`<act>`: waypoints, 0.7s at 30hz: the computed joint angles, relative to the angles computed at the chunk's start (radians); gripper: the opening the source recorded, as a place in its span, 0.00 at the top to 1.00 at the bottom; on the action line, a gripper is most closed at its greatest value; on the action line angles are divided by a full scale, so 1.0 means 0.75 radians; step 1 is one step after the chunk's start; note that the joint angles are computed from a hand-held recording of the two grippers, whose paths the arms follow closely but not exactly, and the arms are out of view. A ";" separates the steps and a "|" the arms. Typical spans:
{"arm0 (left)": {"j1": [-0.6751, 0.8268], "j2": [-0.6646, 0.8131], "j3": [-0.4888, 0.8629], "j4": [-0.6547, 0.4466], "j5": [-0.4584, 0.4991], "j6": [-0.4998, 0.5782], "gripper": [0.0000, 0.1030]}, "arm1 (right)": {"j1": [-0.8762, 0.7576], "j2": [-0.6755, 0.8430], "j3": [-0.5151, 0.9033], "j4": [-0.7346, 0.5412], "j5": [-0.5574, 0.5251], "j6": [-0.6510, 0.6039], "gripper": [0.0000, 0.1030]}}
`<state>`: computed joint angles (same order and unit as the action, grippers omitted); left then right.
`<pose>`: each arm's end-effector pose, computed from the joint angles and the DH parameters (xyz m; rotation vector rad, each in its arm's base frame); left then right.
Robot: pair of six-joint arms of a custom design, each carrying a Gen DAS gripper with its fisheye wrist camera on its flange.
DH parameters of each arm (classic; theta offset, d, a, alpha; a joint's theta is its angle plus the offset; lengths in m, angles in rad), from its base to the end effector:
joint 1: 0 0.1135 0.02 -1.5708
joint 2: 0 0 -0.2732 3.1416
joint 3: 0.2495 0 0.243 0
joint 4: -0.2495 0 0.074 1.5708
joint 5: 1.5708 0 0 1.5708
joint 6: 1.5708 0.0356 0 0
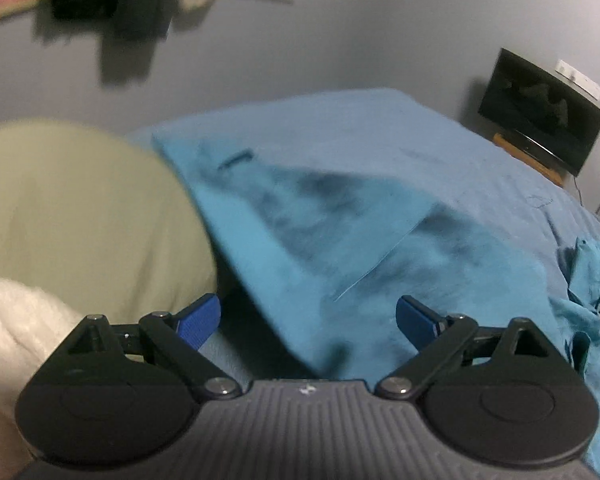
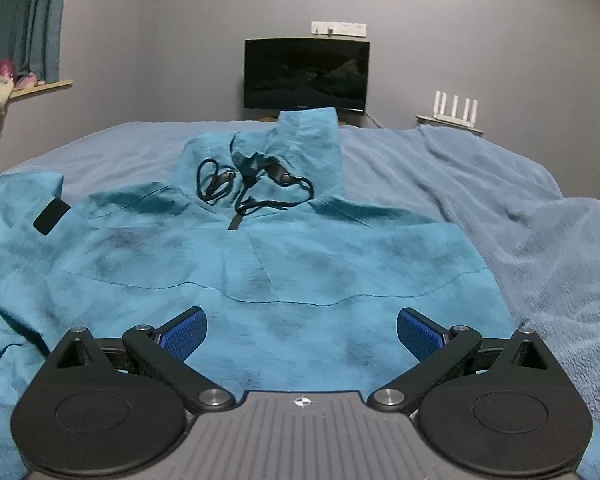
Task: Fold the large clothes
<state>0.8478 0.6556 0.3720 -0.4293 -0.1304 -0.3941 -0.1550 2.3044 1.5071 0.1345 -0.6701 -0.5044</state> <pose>0.0819 0.0998 0.2003 -1.3972 1.8349 0.3838 0.4882 -0.0539 0.1272 -0.7040 1.9714 0.3538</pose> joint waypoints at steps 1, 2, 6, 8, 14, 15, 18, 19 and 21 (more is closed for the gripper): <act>0.054 0.024 -0.031 0.060 0.028 0.014 0.08 | 0.000 0.003 0.001 -0.001 -0.008 -0.006 0.00; 0.103 0.059 -0.053 0.126 0.045 0.032 0.08 | -0.005 0.006 0.004 -0.004 -0.021 -0.013 0.00; 0.314 0.268 -0.114 0.426 0.265 0.097 0.09 | -0.004 0.023 0.010 0.020 -0.018 -0.008 0.00; 0.357 0.416 -0.116 0.585 0.329 0.082 0.12 | -0.003 0.036 0.022 0.026 -0.011 0.011 0.00; 0.377 0.769 -0.053 0.894 0.366 0.017 0.47 | 0.011 0.063 0.033 0.064 -0.002 0.051 0.01; 0.373 0.793 -0.036 0.893 0.347 0.017 0.74 | 0.013 0.063 0.030 0.070 0.000 0.046 0.01; 0.415 0.774 -0.032 0.876 0.376 0.017 0.91 | 0.019 0.062 0.021 0.069 0.001 0.010 0.01; 0.428 0.741 -0.050 0.885 0.390 0.005 0.91 | 0.020 0.060 0.014 0.074 -0.002 -0.001 0.01; 0.430 0.642 -0.089 0.886 0.393 -0.007 0.94 | 0.019 0.052 -0.002 0.088 -0.012 -0.014 0.01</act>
<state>1.1703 1.1370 0.3049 0.2353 0.1642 -0.3994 -0.1407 2.3436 1.5055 0.2009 -0.6792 -0.5146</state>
